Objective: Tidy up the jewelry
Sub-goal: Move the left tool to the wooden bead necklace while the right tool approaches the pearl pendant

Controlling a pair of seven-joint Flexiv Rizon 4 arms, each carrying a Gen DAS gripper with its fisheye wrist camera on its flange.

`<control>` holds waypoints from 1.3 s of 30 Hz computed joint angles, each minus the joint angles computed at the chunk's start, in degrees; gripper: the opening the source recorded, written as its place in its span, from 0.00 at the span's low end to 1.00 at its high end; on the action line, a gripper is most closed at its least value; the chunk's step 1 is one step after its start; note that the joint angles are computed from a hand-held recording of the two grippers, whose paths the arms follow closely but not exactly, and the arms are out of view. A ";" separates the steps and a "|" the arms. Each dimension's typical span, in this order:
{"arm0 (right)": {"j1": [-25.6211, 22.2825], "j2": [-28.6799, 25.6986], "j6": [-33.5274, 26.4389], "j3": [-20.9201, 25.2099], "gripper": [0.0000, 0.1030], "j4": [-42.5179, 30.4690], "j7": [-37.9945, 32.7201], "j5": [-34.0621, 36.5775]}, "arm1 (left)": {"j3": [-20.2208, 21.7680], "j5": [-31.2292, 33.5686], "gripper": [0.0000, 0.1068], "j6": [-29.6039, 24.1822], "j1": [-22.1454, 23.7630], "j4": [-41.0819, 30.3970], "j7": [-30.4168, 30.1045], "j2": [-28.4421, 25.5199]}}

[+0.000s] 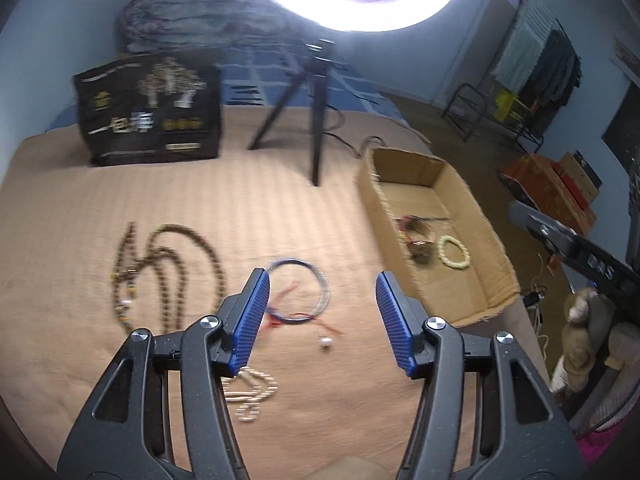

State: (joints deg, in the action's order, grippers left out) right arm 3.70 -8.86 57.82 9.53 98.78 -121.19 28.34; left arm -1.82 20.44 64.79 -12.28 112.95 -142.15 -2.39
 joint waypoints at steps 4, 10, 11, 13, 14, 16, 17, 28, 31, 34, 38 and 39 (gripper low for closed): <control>0.55 1.56 -1.07 0.78 0.75 1.54 -1.82 0.98 | 1.37 -0.96 0.53 0.27 1.62 3.94 0.15 3.11; 2.82 3.85 -3.15 1.32 0.75 4.13 -4.38 2.03 | 1.73 -1.82 0.53 0.31 5.40 8.97 0.14 6.88; 3.14 4.16 -3.94 1.29 0.75 4.37 -4.85 2.49 | 1.83 -2.08 0.53 0.24 6.09 9.79 0.20 7.42; 3.91 4.76 -6.21 1.32 0.75 4.73 -5.72 3.31 | 2.06 -3.18 0.53 0.71 7.25 11.46 1.00 8.30; 4.40 5.00 -6.99 1.39 0.75 5.03 -6.15 3.48 | 2.12 -3.92 0.53 0.95 7.75 12.21 1.53 8.59; 5.29 5.42 -8.35 1.40 0.75 5.55 -6.89 3.69 | 2.47 -5.95 0.53 1.82 8.63 13.92 2.85 8.89; 5.71 5.52 -9.29 1.39 0.75 5.63 -7.16 3.83 | 2.46 -6.61 0.53 2.11 9.07 14.55 3.13 8.99; 8.05 2.37 -14.52 1.25 0.67 5.77 -3.05 0.13 | 3.65 -17.03 0.53 6.68 11.05 19.81 9.70 6.99; 8.04 1.26 -15.25 1.38 0.62 5.53 -1.72 -1.22 | 4.14 -20.67 0.60 8.18 11.15 21.06 11.29 6.02; 7.94 0.41 -15.79 1.72 0.59 5.33 -0.94 -1.82 | 4.47 -23.96 0.61 9.73 11.24 22.13 12.64 4.96; 7.97 -0.36 -16.17 2.20 0.57 5.35 -0.68 -2.71 | 4.62 -31.60 0.61 12.52 10.63 24.06 16.73 3.45; 8.03 -0.54 -16.19 2.31 0.56 5.38 -0.61 -3.00 | 4.60 -32.91 0.61 13.09 10.56 24.40 17.39 3.15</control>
State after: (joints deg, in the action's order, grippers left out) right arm 11.73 -9.40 41.63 11.84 104.16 -121.80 25.33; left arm 2.78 -12.48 77.87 -1.71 137.35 -124.76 0.76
